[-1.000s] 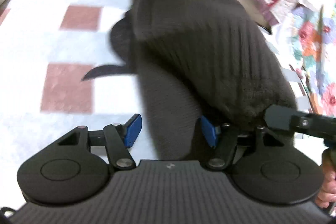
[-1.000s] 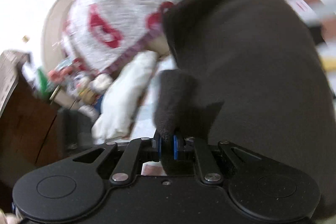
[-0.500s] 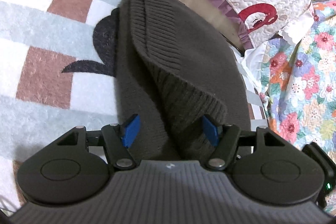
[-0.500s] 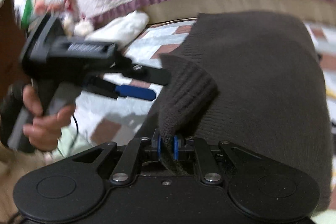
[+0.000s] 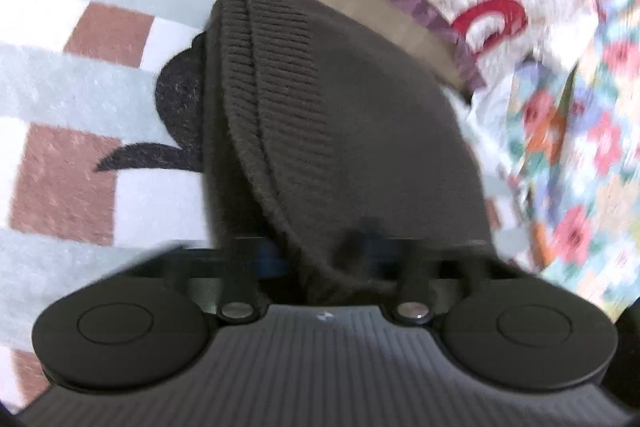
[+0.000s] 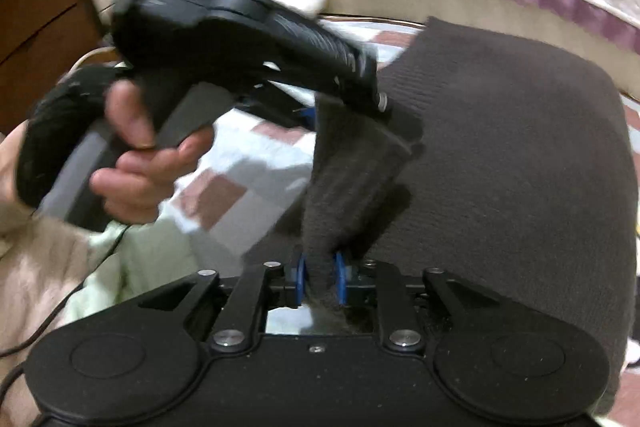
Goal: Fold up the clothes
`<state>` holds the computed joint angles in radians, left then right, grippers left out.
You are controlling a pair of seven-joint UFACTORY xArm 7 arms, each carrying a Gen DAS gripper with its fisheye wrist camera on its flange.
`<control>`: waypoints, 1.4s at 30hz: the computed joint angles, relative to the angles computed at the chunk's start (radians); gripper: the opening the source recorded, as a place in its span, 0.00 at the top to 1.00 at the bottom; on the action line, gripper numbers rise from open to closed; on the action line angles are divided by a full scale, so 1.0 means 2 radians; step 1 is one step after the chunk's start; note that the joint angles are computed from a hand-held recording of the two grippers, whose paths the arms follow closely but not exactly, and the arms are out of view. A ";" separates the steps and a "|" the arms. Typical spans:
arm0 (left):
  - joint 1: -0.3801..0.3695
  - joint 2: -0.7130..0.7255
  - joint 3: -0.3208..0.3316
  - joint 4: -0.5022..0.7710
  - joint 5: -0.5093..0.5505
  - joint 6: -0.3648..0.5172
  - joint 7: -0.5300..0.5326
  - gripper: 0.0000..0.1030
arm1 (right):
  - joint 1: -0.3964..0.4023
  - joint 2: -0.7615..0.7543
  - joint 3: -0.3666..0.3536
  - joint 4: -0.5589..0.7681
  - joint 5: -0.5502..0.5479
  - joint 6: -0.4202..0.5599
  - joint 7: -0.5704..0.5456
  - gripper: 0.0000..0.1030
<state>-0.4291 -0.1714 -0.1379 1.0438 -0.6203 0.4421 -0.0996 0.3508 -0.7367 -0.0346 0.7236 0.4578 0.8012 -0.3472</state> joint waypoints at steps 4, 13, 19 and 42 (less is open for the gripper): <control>0.013 -0.013 -0.009 -0.006 0.065 0.005 -0.038 0.91 | -0.004 -0.036 -0.051 0.010 0.045 0.048 0.005 0.80; -0.005 -0.025 0.019 -0.006 -0.005 0.040 -0.007 0.63 | -0.168 -0.111 -0.028 -0.040 -0.059 0.049 0.182 0.50; 0.011 -0.023 -0.019 -0.003 0.092 0.027 -0.023 0.92 | -0.148 -0.104 -0.033 -0.075 -0.045 0.014 0.231 0.33; 0.005 -0.033 -0.006 -0.014 0.075 0.089 -0.041 0.88 | -0.109 0.005 -0.080 0.105 -0.056 0.065 0.158 0.80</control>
